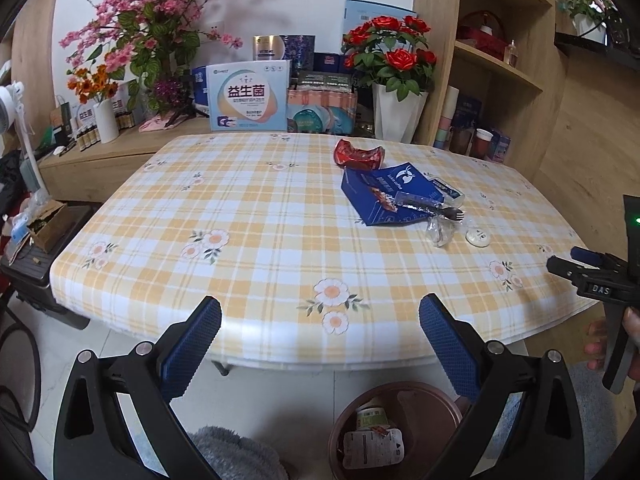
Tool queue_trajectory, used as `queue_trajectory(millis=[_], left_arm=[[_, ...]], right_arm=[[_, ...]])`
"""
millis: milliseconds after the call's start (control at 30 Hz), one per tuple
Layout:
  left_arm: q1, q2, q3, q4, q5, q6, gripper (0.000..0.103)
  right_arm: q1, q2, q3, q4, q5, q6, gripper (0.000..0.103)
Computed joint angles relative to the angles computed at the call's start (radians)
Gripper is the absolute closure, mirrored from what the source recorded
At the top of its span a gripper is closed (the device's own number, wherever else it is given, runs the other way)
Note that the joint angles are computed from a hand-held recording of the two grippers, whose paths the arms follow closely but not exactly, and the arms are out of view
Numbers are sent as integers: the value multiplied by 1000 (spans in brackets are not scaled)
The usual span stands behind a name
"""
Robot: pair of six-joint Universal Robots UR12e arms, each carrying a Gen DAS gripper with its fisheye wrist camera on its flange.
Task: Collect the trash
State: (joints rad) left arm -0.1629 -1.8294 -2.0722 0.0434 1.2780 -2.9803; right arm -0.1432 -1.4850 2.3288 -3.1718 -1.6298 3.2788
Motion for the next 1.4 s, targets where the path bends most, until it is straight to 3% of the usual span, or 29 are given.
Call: queue_trajectory(millis=[67,167,333,500,767,933,1000,1033,1400], left_arm=[[-13,-19,24,-10,0,4,6],[-29,-48,64,-30,-7,3,6],[-59,-103,142,-70,-25,-9,6],[-87,-152,217,-115,-38,-20,6],[-125,-208,294,-172,-42,-25,6],[-137,-228,316,-191,-44,-24,6],[-139,-233,322,-198,-47,-19,6],[-141,-236,325,-202,-47,-18,6],[-159,-261,358,-236,-55,-10,8]], right_arm=[[-14,24,-23,16,23,-27,6],[-7,63,-63,45,-27,-75,6],[-32,136,-122,45,10,-135,7],[-56,184,-183,132,92,-166,20],[-56,231,-226,164,118,-204,33],[-54,243,-225,134,114,-227,40],[-62,244,-219,114,136,-222,46],[-63,245,-214,95,136,-221,56],[-85,247,-178,-31,145,-125,57]])
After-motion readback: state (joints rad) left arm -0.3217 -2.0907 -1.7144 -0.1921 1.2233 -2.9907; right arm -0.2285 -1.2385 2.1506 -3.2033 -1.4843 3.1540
